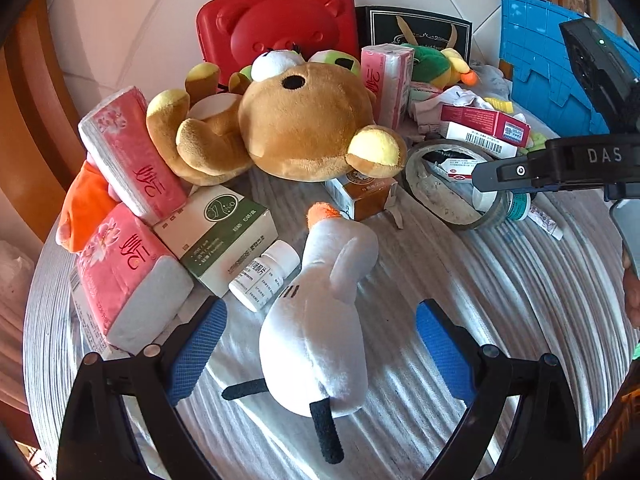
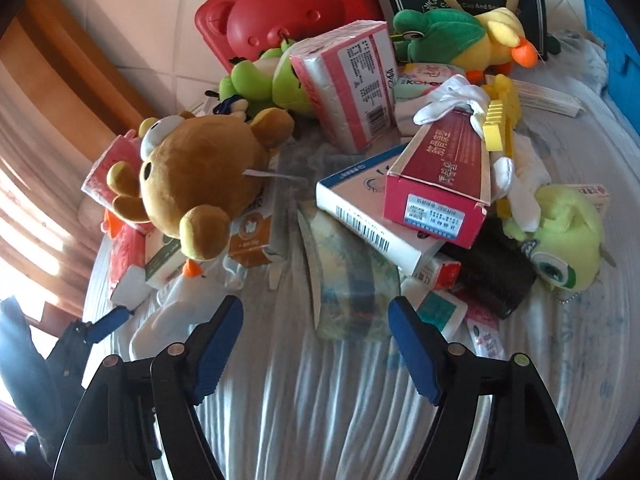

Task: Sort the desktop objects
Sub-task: 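Grasp the white plush toy with the left tool while the right tool grasps the tape roll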

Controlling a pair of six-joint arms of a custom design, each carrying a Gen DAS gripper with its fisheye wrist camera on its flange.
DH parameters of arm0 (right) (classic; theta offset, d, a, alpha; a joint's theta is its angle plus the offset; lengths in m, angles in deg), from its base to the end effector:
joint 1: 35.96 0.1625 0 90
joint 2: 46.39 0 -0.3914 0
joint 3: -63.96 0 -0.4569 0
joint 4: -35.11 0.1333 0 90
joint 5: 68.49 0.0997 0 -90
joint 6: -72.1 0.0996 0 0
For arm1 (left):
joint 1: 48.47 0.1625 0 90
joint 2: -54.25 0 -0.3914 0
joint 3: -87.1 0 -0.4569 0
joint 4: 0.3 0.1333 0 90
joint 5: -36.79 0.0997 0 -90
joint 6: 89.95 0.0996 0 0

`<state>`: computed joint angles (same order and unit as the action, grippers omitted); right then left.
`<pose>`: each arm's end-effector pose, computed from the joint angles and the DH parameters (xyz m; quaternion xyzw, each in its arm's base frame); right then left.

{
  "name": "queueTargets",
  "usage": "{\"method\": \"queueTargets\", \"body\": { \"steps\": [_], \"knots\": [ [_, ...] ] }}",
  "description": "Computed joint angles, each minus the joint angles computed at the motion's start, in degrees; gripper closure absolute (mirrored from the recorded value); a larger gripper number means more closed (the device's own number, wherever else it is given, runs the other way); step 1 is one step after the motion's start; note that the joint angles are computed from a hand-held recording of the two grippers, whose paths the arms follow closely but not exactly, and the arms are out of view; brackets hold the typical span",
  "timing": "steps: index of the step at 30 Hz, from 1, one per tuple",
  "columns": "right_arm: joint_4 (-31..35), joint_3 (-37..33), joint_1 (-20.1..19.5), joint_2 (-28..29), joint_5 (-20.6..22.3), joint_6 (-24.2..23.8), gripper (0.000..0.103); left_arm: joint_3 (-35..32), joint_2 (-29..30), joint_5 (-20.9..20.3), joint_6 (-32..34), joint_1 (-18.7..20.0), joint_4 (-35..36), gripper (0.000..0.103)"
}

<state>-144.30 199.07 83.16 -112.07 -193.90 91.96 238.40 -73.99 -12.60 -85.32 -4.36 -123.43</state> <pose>0.2817 -0.3504 0.0492 0.0231 -0.9394 0.2745 0.2041 -0.0700 -0.3438 0.2339 0.3711 0.8579 -0.1988 0.2945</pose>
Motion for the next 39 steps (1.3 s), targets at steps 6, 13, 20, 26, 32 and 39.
{"method": "queueTargets", "body": {
  "steps": [6,13,20,26,32,39],
  "knots": [
    [-0.74,-0.46,-3.05,-0.65,3.17,-3.16,0.026,0.02,2.27,-1.11,0.94,0.62,-0.23,0.006],
    [3.07,-2.91,-5.96,0.60,7.78,-5.96,0.049,-2.40,8.43,-3.93,-0.51,5.41,-1.36,0.018],
    [-0.64,-1.65,-5.24,1.60,8.70,-5.05,0.057,-4.47,8.89,-8.51,0.53,9.43,-1.58,0.054],
    [1.15,-1.06,-1.02,0.46,6.44,-2.63,0.058,-3.73,4.92,-8.27,0.64,7.76,0.53,0.056],
    [1.35,1.62,2.65,-3.04,4.69,0.59,0.060,-5.48,0.10,-11.57,3.05,5.10,5.24,0.056],
    [3.83,1.05,7.66,-5.59,-1.57,2.39,0.060,-6.59,-0.79,-13.58,1.38,0.62,7.03,0.056]
  ]
}}
